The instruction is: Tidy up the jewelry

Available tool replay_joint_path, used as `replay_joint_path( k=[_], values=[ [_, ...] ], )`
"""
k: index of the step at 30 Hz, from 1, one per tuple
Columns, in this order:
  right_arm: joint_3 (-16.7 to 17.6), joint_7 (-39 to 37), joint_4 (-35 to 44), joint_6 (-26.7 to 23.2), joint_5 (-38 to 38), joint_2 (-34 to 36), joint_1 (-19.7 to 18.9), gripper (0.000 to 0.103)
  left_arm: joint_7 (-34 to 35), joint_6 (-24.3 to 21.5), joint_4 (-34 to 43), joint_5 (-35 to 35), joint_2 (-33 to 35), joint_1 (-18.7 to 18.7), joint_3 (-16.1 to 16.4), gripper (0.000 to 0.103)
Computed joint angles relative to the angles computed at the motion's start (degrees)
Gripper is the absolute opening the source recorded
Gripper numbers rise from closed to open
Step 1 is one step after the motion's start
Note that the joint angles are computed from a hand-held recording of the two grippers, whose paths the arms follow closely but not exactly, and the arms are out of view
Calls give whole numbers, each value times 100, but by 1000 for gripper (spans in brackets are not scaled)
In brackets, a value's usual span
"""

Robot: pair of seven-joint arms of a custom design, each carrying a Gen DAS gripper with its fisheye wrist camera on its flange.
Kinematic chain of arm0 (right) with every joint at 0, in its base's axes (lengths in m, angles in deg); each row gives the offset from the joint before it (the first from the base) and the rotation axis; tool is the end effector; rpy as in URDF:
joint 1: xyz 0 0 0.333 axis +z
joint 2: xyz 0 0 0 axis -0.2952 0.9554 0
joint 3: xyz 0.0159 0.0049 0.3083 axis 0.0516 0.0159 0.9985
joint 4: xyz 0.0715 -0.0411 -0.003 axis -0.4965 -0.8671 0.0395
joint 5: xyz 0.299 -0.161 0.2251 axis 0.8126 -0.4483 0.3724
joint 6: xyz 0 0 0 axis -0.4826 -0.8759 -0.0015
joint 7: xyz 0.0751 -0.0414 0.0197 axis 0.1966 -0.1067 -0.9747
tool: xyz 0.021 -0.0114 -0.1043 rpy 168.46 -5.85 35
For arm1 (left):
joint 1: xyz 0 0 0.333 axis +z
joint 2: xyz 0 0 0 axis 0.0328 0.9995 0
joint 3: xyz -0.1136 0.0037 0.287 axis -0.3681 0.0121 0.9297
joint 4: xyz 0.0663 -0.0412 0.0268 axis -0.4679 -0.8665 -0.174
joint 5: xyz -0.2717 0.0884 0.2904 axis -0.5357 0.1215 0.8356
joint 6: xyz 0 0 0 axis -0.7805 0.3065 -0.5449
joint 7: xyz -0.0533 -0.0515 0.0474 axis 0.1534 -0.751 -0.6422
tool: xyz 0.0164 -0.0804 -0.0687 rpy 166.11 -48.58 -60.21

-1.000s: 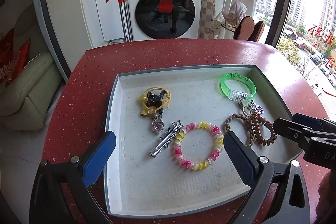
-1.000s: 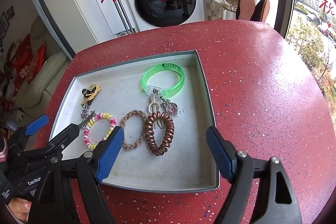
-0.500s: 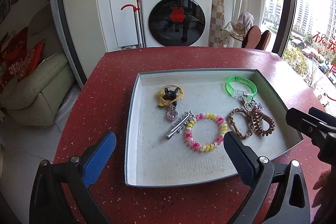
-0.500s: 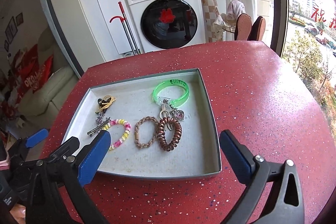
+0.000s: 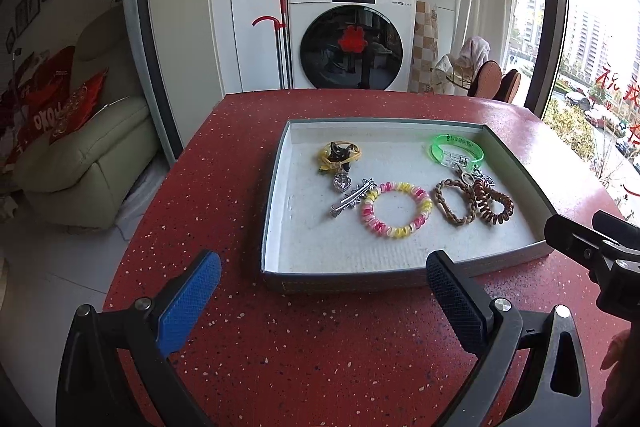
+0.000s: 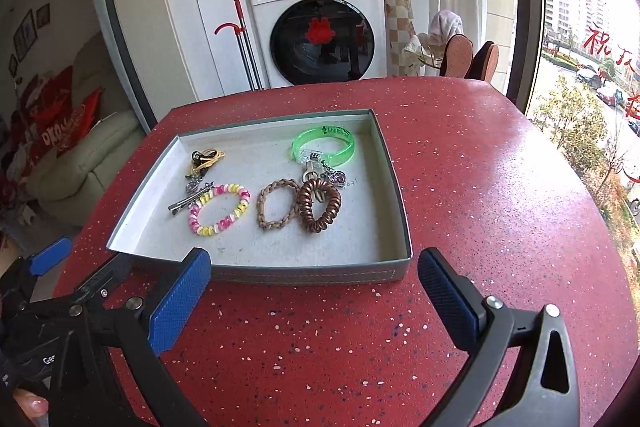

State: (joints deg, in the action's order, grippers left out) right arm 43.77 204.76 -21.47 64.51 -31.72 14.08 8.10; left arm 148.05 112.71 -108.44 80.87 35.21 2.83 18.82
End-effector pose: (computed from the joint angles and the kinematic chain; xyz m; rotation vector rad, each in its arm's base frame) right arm 0.6566 0.2780 0.5581 -1.5490 1.8715 -0.6877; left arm 0.6883 -0.0917 0.5553 -1.5907 1.8801 -0.8371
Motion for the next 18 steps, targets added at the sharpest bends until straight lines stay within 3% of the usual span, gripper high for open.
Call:
replay_joint_path(
  k=[18],
  values=[
    [46, 996, -472, -171, -1288, -310, 123, 103, -530, 581, -767, 375, -443, -80, 142, 103]
  ],
)
